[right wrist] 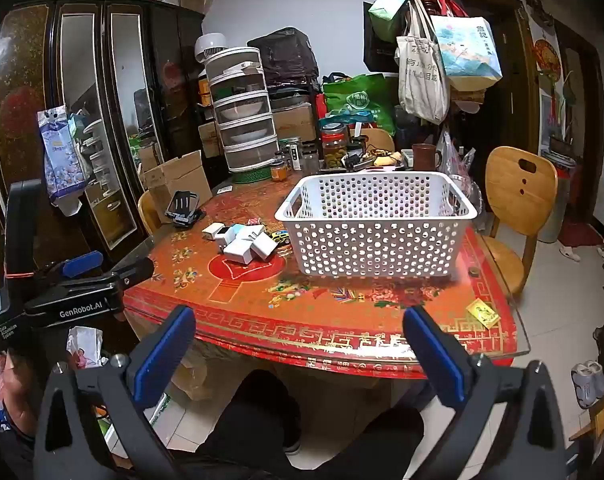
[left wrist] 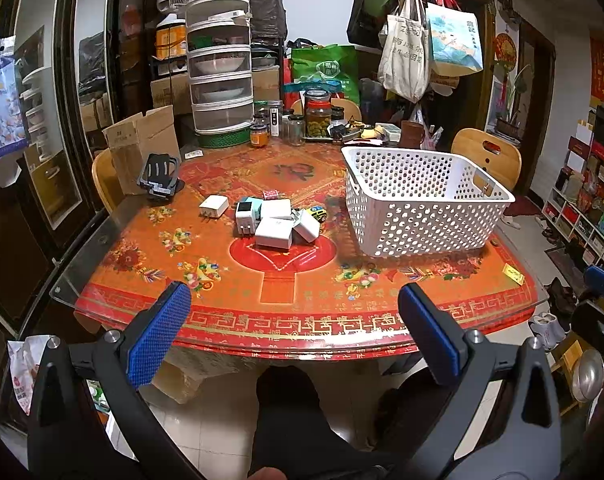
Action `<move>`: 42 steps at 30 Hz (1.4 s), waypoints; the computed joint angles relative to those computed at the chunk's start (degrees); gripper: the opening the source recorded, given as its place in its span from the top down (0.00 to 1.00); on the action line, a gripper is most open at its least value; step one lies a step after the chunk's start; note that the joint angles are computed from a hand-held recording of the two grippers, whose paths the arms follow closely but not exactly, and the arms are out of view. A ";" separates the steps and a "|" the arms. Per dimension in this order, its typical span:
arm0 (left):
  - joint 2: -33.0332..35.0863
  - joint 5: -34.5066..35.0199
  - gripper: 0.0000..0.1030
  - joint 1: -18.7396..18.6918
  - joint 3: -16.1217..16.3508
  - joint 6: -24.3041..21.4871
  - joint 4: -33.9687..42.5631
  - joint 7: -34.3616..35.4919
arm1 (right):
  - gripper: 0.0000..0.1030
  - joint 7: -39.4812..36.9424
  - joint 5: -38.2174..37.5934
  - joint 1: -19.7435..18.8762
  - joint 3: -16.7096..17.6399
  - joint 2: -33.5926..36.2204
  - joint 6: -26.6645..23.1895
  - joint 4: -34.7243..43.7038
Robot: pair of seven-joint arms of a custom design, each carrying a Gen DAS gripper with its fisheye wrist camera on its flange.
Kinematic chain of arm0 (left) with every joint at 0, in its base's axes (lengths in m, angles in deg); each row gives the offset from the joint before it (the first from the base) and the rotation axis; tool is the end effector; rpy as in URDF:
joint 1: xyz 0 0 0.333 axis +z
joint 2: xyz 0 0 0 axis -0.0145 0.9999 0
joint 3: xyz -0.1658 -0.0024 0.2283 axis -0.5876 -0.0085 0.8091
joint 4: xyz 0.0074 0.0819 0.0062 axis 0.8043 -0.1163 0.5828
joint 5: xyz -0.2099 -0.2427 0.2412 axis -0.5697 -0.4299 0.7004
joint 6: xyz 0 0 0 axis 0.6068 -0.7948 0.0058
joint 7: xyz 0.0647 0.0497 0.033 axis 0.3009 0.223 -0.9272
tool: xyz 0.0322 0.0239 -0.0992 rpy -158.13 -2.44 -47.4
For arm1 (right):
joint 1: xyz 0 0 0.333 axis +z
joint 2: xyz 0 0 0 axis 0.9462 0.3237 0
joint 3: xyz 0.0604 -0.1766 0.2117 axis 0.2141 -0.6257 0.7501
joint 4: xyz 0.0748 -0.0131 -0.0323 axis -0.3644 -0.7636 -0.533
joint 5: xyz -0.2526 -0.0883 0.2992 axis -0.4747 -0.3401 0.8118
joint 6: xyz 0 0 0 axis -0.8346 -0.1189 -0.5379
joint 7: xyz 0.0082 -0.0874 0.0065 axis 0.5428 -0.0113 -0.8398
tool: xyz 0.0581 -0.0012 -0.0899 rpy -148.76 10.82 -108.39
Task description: Organize rigid objects
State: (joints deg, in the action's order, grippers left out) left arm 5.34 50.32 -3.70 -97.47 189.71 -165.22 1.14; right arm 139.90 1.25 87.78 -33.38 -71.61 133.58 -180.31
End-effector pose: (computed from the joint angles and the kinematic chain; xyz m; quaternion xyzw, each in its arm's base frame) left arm 0.4416 -0.1522 0.5715 -0.5564 0.6849 -0.3649 0.2970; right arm 0.3536 0.3184 0.5524 -0.5852 0.6383 -0.2937 0.4047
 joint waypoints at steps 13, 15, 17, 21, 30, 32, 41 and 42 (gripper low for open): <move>-0.01 -0.26 0.01 -0.17 0.23 0.02 -0.05 0.24 | 0.00 0.10 -0.26 -0.12 0.15 0.14 0.08 0.09; -0.02 -0.33 0.01 -0.25 0.30 0.01 -0.07 0.28 | 0.00 0.10 -0.27 -0.11 0.18 0.14 -0.03 0.11; -0.04 -0.34 0.01 -0.26 0.30 0.00 -0.11 0.31 | 0.00 0.05 -0.25 -0.07 0.14 0.21 -0.04 0.15; 0.21 -0.76 0.01 -0.66 0.58 0.60 -0.14 0.57 | 0.00 0.15 -0.50 -0.15 0.22 0.22 -0.06 0.17; 15.90 0.94 0.01 3.55 0.15 3.80 10.67 -0.66 | 0.00 3.43 -8.27 -7.94 -3.38 2.19 3.70 0.36; 20.84 -1.78 0.01 1.51 3.27 2.05 15.23 1.73 | 0.00 -3.38 -4.34 -7.78 -8.07 5.29 3.00 2.61; 40.90 7.61 0.01 1.70 7.92 -9.35 37.06 -0.86 | 0.05 -43.51 37.32 -6.01 -24.09 27.77 -5.55 24.62; 42.71 5.38 0.01 1.90 7.97 -10.30 39.03 0.54 | 0.09 -48.23 43.57 -6.66 -24.07 30.69 -7.04 27.58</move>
